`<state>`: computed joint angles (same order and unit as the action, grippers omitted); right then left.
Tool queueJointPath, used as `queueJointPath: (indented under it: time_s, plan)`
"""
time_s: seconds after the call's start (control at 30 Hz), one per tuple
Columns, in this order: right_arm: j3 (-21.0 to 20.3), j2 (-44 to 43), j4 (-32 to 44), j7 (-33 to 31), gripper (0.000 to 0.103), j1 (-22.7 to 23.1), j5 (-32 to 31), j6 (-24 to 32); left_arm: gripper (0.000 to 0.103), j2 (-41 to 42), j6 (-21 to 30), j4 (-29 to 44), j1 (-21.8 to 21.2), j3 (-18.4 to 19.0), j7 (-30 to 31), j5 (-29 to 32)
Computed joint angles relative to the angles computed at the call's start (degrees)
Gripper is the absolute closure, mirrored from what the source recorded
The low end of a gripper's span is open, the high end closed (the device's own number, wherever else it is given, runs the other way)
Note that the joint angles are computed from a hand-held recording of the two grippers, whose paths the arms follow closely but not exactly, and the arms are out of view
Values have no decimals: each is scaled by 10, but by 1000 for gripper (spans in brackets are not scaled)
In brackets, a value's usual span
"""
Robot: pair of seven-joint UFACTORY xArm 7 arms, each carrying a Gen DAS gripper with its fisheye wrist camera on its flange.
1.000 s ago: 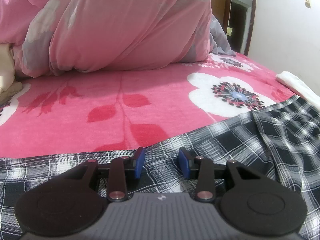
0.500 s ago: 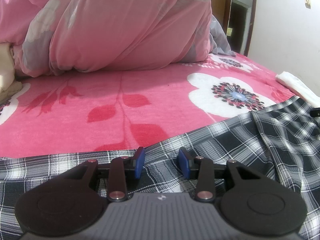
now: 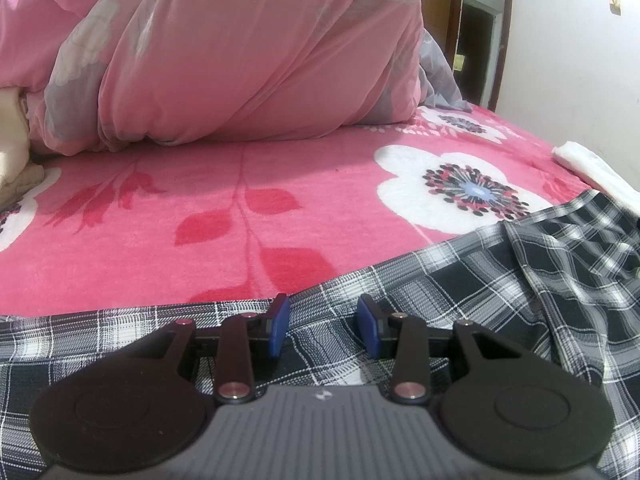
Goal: Fold clothes
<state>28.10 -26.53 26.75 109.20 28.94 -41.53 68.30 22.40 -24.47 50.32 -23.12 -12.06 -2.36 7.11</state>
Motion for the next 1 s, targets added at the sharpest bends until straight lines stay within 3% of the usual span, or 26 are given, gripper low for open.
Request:
queueJointPath:
  time_s: [0.2, 0.33, 0.4, 0.5, 0.6, 0.73, 0.8, 0.87, 1.0]
  plan:
    - [16, 141, 94, -82, 102, 18, -77, 56, 64, -1, 0, 0, -8, 6, 7, -7]
    - [-24, 182, 111, -135, 100, 39, -93, 7, 64, -1, 1, 0, -16, 11, 15, -16]
    - [-33, 196, 122, -148, 98, 54, -94, 15, 64, -1, 0, 0, -16, 11, 17, -18]
    - [-51, 149, 99, -117, 73, 78, -100, 2, 64, -1, 0, 0, -16, 10, 18, -20]
    - [-36, 32, 34, -8, 63, 59, -111, -54, 64, 0, 0, 0, -11, 6, 15, -16]
    - [-49, -161, -88, 195, 62, 16, -121, -162, 64, 0, 0, 0, -8, 4, 13, -12]
    - [-68, -237, -148, 306, 67, -21, -124, -236, 64, 0, 0, 0, -8, 4, 12, -12]
    - [-81, -271, -194, 391, 83, -72, -137, -321, 64, 0, -1, 0, -7, 4, 11, -11]
    - [-76, -262, -232, 497, 84, -180, -150, -456, 64, 0, -1, 0, -5, 3, 9, -8]
